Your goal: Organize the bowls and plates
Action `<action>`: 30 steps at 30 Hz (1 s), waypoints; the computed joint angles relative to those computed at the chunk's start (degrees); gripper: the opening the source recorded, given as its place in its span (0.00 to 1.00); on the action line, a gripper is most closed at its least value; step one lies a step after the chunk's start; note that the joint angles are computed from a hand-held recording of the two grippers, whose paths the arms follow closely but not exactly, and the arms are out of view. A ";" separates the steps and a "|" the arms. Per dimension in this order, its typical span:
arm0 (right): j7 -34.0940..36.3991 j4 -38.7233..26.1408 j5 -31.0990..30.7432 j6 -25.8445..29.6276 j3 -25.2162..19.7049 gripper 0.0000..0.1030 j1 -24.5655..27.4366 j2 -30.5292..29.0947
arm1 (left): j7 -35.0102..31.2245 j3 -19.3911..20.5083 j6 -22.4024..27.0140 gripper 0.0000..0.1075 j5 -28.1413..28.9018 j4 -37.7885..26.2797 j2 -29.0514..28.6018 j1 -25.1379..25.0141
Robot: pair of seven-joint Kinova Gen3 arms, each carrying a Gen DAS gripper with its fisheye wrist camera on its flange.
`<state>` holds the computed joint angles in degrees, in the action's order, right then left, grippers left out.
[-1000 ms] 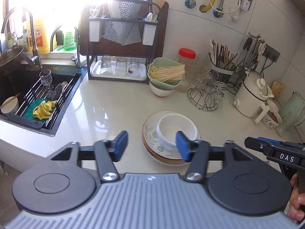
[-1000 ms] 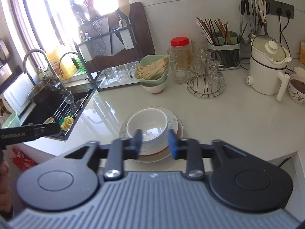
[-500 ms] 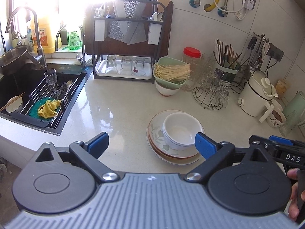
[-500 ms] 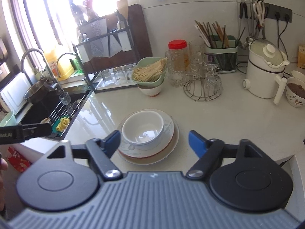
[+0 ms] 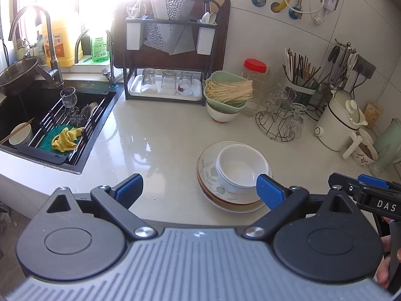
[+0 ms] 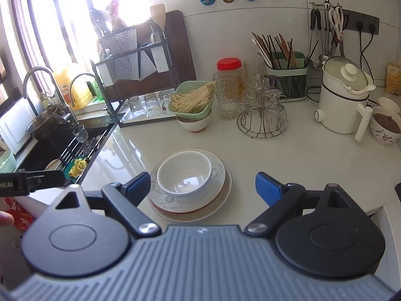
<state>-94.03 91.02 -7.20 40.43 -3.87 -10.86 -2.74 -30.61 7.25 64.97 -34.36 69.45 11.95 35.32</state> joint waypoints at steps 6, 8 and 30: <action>-0.12 0.47 -0.13 -0.23 0.11 0.89 0.07 -0.35 | 0.68 -0.07 1.58 0.92 -1.16 -0.97 0.47 0.98; 0.77 0.31 -0.94 0.01 0.39 0.89 0.12 -0.27 | 1.20 -0.18 2.30 0.92 -1.76 -1.24 0.71 1.41; -1.03 2.18 0.08 -2.22 0.09 0.89 0.07 -1.62 | 1.73 -0.13 3.99 0.92 -2.34 -2.29 0.98 2.55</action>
